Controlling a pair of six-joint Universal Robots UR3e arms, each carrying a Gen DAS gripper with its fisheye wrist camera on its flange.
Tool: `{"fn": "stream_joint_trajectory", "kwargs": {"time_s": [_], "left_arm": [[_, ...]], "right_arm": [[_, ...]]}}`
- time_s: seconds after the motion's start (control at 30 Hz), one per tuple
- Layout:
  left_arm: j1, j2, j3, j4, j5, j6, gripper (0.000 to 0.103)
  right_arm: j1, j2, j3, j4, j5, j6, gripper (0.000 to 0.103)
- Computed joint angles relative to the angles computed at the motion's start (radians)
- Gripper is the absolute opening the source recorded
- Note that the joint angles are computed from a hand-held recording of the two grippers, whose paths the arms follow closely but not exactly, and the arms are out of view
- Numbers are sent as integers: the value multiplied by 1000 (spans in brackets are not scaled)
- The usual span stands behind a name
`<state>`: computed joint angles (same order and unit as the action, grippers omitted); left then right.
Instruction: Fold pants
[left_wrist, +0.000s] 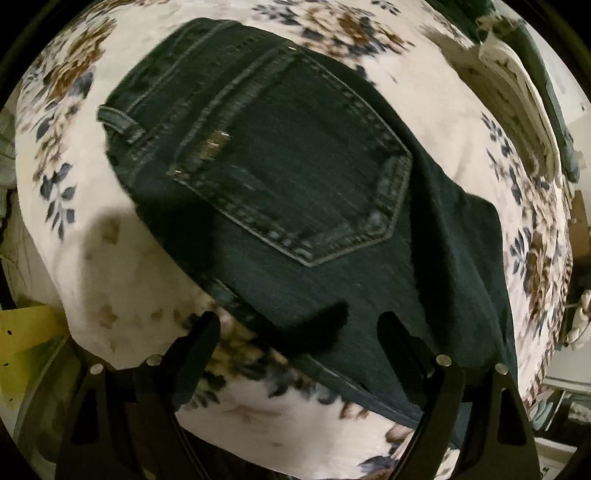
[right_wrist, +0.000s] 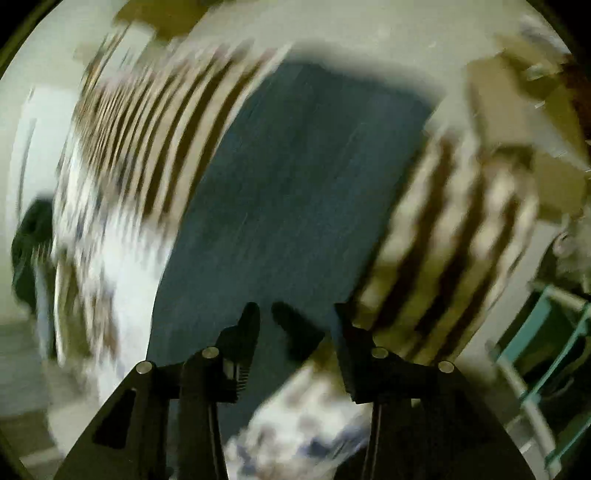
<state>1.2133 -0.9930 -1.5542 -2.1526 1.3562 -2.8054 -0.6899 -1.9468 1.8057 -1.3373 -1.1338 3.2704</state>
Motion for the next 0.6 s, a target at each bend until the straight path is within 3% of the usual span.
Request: {"fn": "stream_joint_trajectory", "kwargs": {"time_s": [0.07,0.13,0.23,0.27,0.3,0.37,0.43,0.6], "left_arm": [[83,15,-16,-21,-7,50,86],[177,25,-39,-32,-22,94,86],[293,23,-85,-13,-68,141,86],[319,23,-102,5,-84,149,82],[341,25,-117,31,-98,156,57],[365,26,-140,82,-95,141,35],[416,20,-117,53,-109,192,10],[589,-36,-12,-128,-120,445,8]], "right_arm": [[117,-30,48,51,77,37,42],[262,-59,138,12,156,138,42],[455,-65,265,-218,214,373,42],[515,-59,293,-309,198,462,42],[559,-31,302,-389,183,529,42],[627,-56,319,-470,119,657,36],[700,-43,282,-509,51,744,17],[786,-49,85,-287,-49,698,13]]}}
